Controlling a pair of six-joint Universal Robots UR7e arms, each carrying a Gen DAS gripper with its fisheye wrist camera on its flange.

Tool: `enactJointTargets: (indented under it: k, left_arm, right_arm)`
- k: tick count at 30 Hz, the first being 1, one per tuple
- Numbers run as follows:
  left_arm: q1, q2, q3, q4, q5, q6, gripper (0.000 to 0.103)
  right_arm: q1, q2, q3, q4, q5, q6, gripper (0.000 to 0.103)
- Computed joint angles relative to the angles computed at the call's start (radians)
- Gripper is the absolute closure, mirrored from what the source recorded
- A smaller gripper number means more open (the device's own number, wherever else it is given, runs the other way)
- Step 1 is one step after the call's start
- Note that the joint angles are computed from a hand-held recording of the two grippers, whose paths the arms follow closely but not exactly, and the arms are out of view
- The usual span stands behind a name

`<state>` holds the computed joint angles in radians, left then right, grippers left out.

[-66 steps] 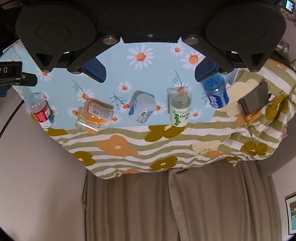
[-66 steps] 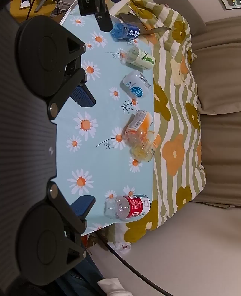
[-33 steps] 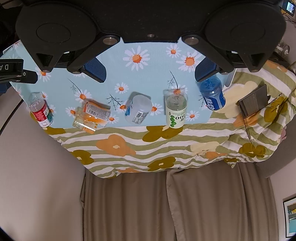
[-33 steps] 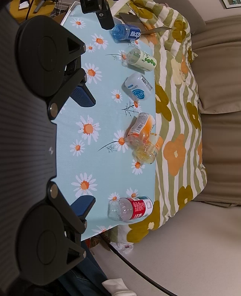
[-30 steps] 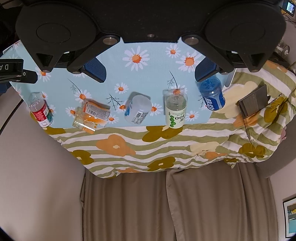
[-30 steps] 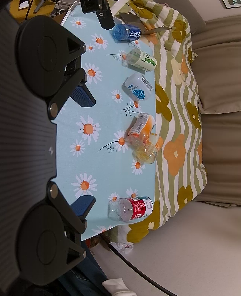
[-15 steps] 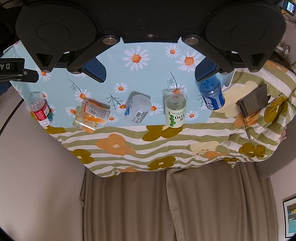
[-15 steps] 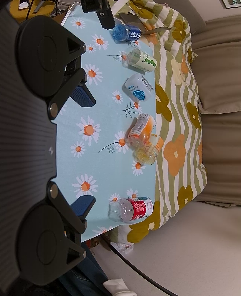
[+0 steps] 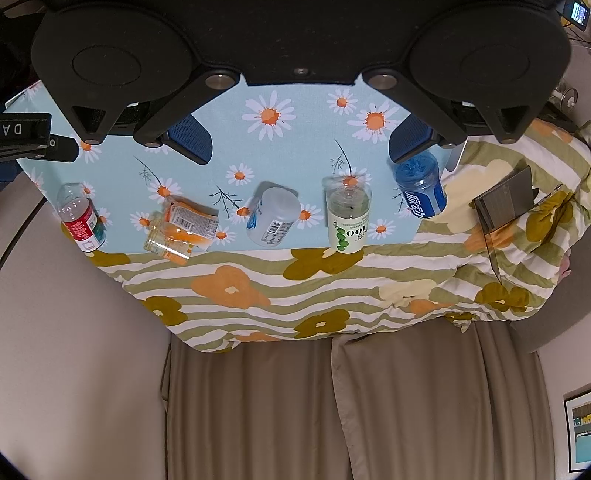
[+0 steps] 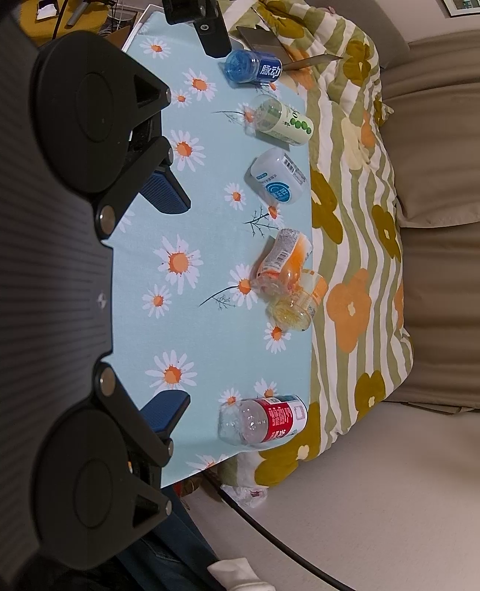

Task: Flip cup upright

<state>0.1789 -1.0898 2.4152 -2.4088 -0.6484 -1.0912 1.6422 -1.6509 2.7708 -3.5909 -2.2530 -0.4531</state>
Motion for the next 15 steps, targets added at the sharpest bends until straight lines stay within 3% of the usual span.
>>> enactJointTargets:
  k: [4, 15]
  left_arm:
    - [-0.002, -0.003, 0.001, 0.000, 0.000, 0.003, 0.000]
    - [0.005, 0.001, -0.001, -0.020, 0.001, 0.024, 0.000]
  right_arm:
    - [0.031, 0.045, 0.002, -0.035, -0.026, 0.022, 0.000]
    - [0.022, 0.033, -0.003, -0.020, -0.019, 0.019, 0.000]
